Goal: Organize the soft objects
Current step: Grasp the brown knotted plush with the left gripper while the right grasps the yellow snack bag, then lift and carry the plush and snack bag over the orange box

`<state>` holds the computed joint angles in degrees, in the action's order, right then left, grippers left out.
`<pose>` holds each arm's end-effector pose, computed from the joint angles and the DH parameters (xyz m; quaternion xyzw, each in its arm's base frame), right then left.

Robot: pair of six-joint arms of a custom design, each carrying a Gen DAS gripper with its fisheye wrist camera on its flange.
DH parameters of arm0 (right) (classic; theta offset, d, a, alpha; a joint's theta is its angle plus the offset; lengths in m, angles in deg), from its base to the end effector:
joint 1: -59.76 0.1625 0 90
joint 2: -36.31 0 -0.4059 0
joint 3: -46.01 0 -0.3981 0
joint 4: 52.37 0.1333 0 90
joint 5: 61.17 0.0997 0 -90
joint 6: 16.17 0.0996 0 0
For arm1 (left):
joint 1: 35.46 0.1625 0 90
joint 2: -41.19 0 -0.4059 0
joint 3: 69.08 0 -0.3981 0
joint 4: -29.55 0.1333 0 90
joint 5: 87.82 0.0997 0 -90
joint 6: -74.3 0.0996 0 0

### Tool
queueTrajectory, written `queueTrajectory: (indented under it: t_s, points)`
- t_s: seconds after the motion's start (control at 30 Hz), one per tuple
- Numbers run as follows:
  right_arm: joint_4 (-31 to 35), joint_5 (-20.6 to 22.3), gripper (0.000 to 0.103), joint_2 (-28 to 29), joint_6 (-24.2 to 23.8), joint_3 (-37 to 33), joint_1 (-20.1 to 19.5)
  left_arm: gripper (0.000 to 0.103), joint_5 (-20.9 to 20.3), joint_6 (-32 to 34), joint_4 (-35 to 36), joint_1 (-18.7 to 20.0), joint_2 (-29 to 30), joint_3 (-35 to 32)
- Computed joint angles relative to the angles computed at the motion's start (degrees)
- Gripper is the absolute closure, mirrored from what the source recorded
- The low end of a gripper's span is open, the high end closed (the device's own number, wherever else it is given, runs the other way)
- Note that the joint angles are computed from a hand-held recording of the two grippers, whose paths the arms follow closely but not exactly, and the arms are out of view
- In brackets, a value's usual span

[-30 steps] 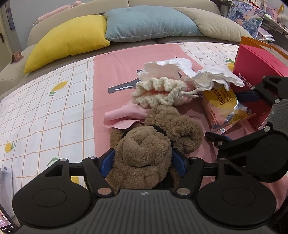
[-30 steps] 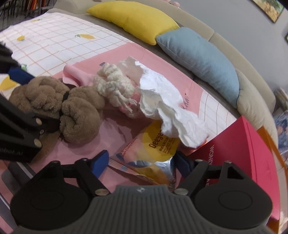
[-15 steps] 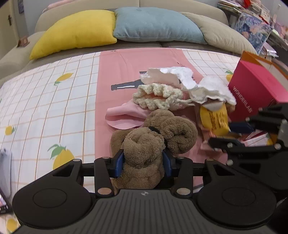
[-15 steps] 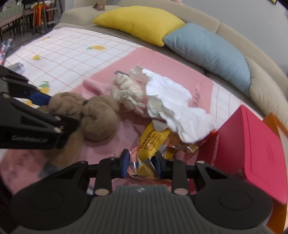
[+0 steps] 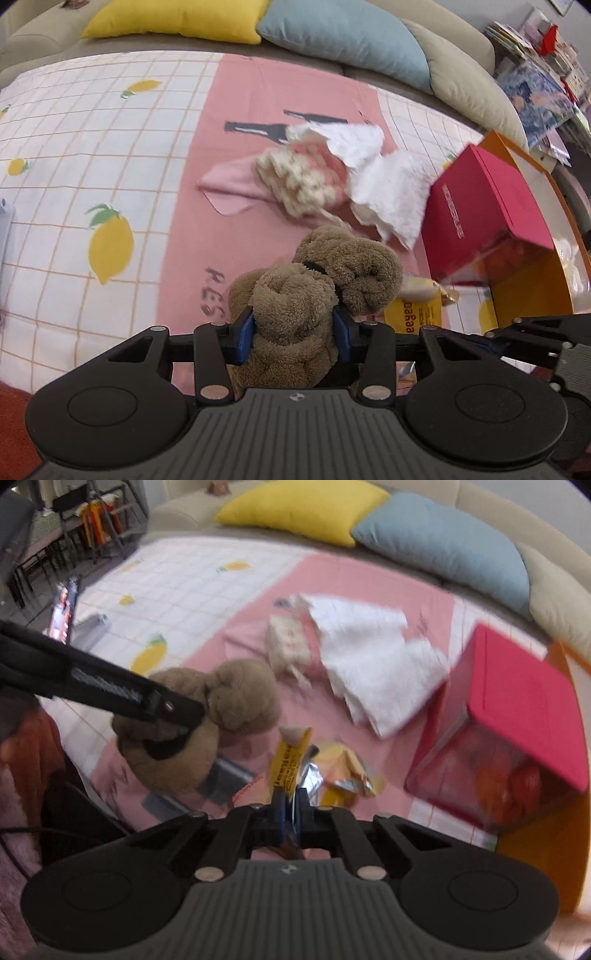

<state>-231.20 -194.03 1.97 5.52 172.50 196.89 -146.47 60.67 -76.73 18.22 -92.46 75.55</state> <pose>0.3491 -0.2347 -0.0850 0.2152 -0.9053 0.1841 0.3165 0.0202 -0.2851 0.3049 0.1770 0.9454 -0.1543 0.2259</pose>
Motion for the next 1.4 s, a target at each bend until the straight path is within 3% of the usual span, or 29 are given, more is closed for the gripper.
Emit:
queueTrajectory:
  t_s: [0.13,0.23,0.3,0.47,0.67,0.8,1.0,1.17,1.4]
  points:
    - [-1.0,-0.4,0.101,1.2,1.5,0.8,-0.7,0.052,0.3,0.8,0.1,0.0,-0.3,1.5]
    - [-1.5,-0.5,0.092,1.4,2.4,0.7,-0.8,0.047,0.0,1.7,0.4,0.6,-0.1,2.1]
    - [-1.9,0.0,0.064,1.4,3.1,0.8,-1.0,0.040,0.6,1.7,0.8,0.2,-0.8,2.6]
    - [-6.7,4.9,0.034,1.5,7.7,2.1,-2.8,0.024,0.7,3.5,-2.2,2.1,-0.2,3.3]
    - [-7.2,2.8,0.035,4.9,11.5,-0.4,-3.8,0.019,-2.2,7.0,-8.0,6.9,2.9,3.3]
    - [-8.0,0.5,0.046,6.6,10.8,-1.3,-3.7,0.020,-2.5,8.2,-9.6,7.4,3.6,3.9]
    - [-8.7,-1.3,0.056,7.5,8.2,-1.4,-2.8,0.025,-1.1,9.1,-9.4,5.9,2.7,5.0]
    - [-9.7,-1.7,0.066,7.2,7.2,-0.8,-2.3,0.043,-0.5,8.9,-8.8,4.8,0.9,5.4]
    - [-10.5,-2.0,0.067,5.2,8.0,0.5,-0.8,0.045,-0.1,6.0,-5.2,1.0,-3.9,5.1]
